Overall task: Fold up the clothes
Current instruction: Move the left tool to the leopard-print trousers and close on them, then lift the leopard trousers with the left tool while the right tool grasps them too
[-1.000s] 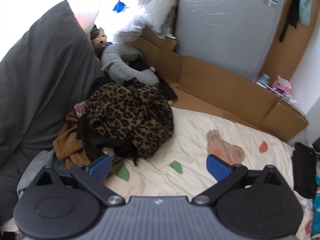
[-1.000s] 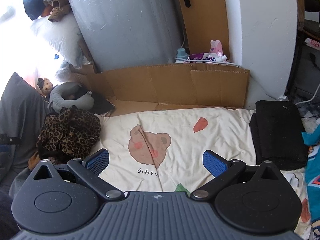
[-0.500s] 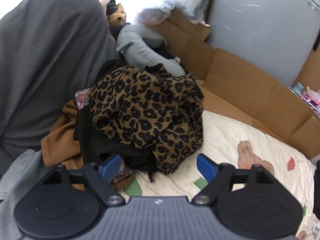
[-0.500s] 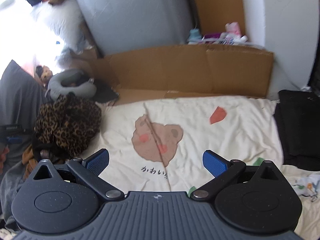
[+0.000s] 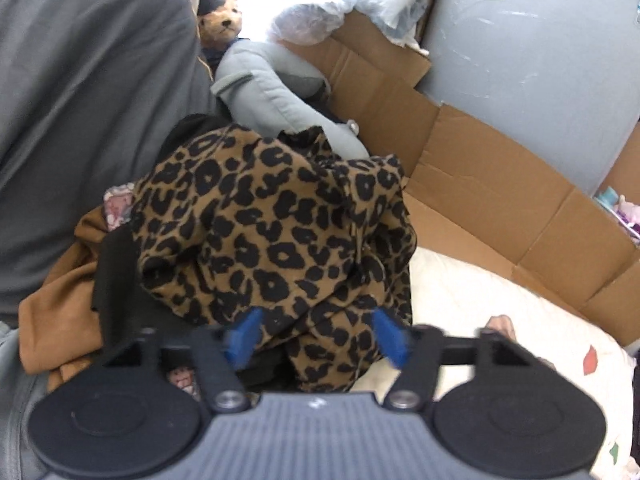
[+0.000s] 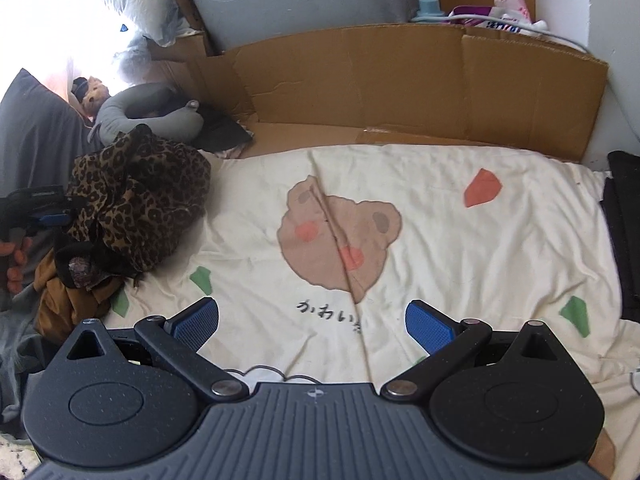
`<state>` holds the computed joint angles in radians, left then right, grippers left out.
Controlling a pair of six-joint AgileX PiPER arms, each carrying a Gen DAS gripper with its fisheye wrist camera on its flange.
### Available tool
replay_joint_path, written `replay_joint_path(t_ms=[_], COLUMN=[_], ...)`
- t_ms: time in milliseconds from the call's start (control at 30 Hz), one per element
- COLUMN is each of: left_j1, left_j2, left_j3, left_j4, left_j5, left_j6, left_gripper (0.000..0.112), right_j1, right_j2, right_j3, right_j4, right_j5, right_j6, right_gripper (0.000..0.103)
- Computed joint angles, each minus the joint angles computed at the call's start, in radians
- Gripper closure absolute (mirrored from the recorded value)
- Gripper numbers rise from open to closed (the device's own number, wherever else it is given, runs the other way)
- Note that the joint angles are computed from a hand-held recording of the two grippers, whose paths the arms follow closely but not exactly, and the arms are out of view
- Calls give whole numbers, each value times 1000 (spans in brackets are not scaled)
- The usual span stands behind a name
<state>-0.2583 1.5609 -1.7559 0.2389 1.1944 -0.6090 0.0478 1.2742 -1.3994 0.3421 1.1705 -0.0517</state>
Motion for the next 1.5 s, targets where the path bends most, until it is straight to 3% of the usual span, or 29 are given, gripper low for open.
replay_joint_path(t_ms=[433,500,567,800,833,867,900,1233,1500], left_j1=[24,27,32,56,60,62,63,33,-6], left_j2=[121,145,167,222,228,233,232,111,-19], left_j3=[-33,-48,-66,-103,-105,-111,-111,-46,59], left_j4=[-8,-11,-12,-33,-35,-30,-28,-88,-115], left_j5=[-152,-178,-186,-220,-223,-213,-207,-157,-57], left_j6=[28,50,58,100,112,110,105,174,155], left_gripper=[45,48,60,66,84,106,109,110,110], right_j1=[78,83,88,88,94,100,108,180,196], right_j2=[56,58,59,62,62,62,64,64,19], right_j3=[20,25,28,29,31,32,31,-4,-31], right_j4=[-32,-30,-31,-6,-5,-5,-6,-10,8], right_j5=[-60,-56,-52,-54,-58,-63,-68,-103,-59], right_j6=[9,1,-2,-8,-7,-5,0,104,149], right_gripper=[1,1,1,1,1,1,1,2,2])
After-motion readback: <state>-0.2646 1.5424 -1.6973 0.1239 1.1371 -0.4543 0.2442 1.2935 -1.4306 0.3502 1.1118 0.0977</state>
